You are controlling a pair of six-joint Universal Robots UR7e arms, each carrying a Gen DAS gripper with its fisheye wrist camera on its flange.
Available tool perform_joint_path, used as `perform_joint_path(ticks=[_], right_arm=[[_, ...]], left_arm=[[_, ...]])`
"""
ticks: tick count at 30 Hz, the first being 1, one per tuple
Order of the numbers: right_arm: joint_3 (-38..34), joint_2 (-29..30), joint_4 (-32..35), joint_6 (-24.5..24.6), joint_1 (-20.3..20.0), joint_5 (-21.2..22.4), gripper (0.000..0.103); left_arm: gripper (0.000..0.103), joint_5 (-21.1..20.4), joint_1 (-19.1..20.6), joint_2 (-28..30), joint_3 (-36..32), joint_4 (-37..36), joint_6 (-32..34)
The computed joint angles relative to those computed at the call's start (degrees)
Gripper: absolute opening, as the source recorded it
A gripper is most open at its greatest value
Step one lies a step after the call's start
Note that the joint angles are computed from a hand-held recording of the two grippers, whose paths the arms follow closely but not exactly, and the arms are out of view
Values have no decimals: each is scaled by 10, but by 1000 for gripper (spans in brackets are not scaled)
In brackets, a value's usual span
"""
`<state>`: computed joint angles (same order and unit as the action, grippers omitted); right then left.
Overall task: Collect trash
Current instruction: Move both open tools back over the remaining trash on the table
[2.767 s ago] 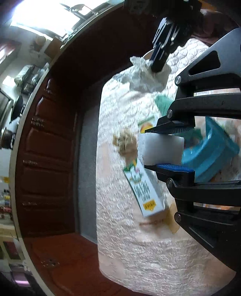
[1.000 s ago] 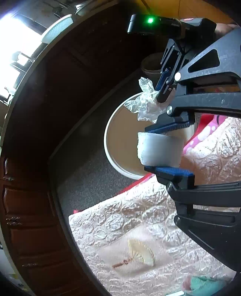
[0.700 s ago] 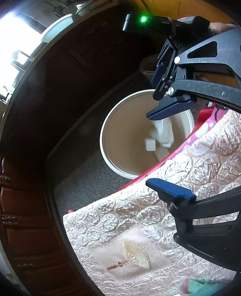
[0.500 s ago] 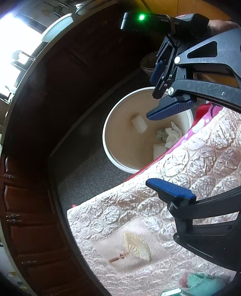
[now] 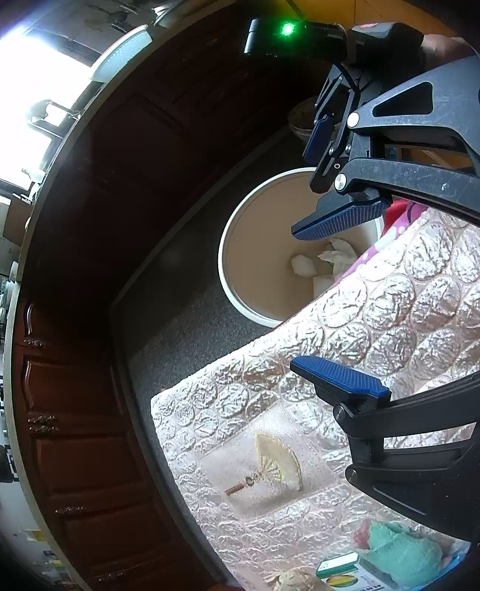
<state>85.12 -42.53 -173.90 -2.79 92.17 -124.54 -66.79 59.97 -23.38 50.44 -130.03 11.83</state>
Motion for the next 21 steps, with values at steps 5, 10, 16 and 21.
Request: perform_joint_path(ticks=[5, 10, 16, 21], right_arm=[[1, 1, 4, 1, 5, -1, 49], [1, 1, 3, -2, 11, 1, 49], [2, 0, -7, -10, 26, 0, 49], [-3, 6, -27, -32, 47, -7, 50]], left_arm=[[64, 0, 1, -14, 23, -15, 2], [64, -1, 2, -30, 45, -30, 3], [64, 10, -1, -49, 67, -50, 2], [64, 17, 1, -74, 92, -82, 7]])
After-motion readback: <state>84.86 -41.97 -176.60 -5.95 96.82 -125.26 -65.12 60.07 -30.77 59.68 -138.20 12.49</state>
